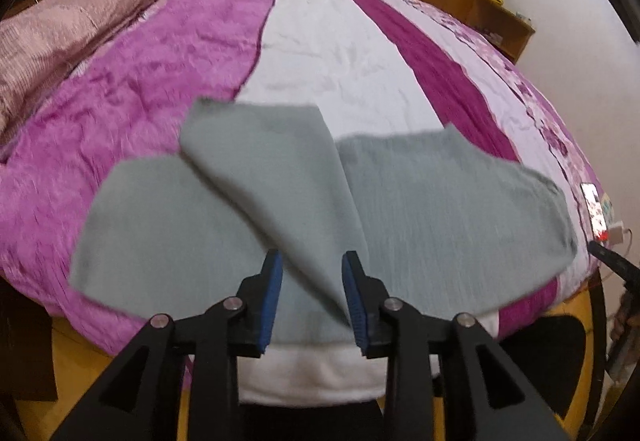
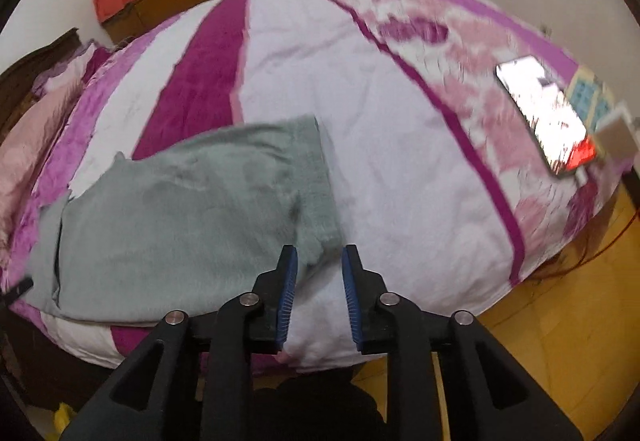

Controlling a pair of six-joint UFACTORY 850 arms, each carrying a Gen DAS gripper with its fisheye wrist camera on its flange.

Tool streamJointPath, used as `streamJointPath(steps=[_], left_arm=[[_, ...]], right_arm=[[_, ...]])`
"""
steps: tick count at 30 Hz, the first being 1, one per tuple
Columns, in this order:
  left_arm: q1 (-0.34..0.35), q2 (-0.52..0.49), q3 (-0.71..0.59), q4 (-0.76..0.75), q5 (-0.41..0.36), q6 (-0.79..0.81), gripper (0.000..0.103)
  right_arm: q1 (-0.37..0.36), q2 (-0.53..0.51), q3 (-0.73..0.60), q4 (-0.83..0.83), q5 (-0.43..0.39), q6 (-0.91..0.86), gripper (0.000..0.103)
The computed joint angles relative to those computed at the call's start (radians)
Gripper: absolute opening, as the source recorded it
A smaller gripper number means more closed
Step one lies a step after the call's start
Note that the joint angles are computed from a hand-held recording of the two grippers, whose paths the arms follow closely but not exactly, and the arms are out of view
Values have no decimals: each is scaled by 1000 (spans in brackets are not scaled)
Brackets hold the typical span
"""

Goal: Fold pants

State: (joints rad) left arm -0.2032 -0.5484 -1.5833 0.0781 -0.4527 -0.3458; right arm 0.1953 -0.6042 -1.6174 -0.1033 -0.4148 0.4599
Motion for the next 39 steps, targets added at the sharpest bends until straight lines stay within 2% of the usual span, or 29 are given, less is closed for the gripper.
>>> streamJointPath(steps=[2, 5, 10, 16, 20, 23, 26, 27, 28, 29, 32, 39], left_arm=[[1, -35, -58, 28, -10, -11, 33], [3, -98, -157, 23, -33, 4, 34], [3, -222, -336, -6, -81, 25, 36], [-7, -383, -560, 58, -188, -31, 36], [-14, -487, -704, 112, -276, -66, 36], [-18, -540, -775, 165, -317, -106, 36], [-18, -563, -806, 195, -325, -135, 36], [-16, -576, -824, 190, -335, -135, 31], [-13, -579, -829, 186, -334, -136, 12], [-9, -568, -809, 177, -316, -138, 4], [5, -489, -684, 141, -222, -142, 4], [38, -208, -289, 257, 21, -286, 4]], right_arm=[[6, 14, 4, -18, 18, 13, 26], [14, 5, -19, 24, 36, -34, 29], [37, -63, -94, 31, 3, -51, 30], [43, -135, -148, 51, -41, -45, 30], [38, -152, -147, 82, -35, -61, 30], [41, -159, -146, 67, -27, -51, 31], [39, -163, -146, 96, -21, -72, 34], [37, -163, -145, 113, -18, -84, 34], [35, -163, -144, 124, -15, -92, 34], [34, -162, -141, 135, -11, -100, 34], [31, -159, -134, 161, -1, -120, 34], [23, -154, -120, 225, 18, -167, 34]])
